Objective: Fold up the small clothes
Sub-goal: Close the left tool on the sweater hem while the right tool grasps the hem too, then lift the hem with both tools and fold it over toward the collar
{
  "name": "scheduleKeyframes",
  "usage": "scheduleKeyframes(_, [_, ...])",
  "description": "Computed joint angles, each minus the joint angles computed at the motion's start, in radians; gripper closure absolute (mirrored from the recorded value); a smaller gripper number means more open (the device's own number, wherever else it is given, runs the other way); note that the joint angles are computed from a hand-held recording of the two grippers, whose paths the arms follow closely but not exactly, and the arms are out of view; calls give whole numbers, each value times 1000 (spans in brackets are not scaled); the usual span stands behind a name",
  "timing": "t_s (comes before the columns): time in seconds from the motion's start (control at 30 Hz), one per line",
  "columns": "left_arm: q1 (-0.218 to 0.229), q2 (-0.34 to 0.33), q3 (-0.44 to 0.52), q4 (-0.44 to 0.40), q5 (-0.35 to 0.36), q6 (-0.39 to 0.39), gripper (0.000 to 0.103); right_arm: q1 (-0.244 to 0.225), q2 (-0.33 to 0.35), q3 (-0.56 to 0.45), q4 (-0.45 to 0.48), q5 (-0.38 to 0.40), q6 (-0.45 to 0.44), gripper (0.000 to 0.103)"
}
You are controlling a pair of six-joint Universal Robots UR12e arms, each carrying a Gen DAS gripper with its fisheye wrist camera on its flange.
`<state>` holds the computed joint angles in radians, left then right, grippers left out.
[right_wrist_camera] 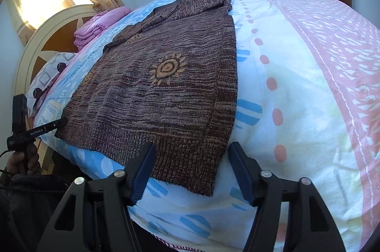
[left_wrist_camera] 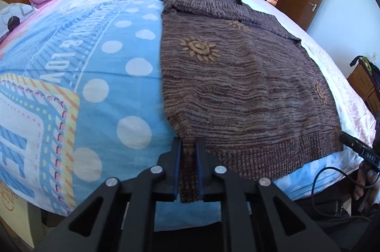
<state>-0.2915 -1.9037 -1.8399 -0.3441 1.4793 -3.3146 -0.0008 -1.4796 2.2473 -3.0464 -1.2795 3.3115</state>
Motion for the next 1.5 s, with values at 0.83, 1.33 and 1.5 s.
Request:
scheduleKeyframes(0.83, [48,28,-21,89,-178,-38,94,-68,-1,60,-278,165,150,96])
scheduleKeyframes(1.33, [53,16,4,112,-200,-18,95,-76,8,53,-307,197,190,96])
scheduleKeyframes(1.5, [61,-1,33,109,-203,-22,95,-93,6,32,-329,239,219,96])
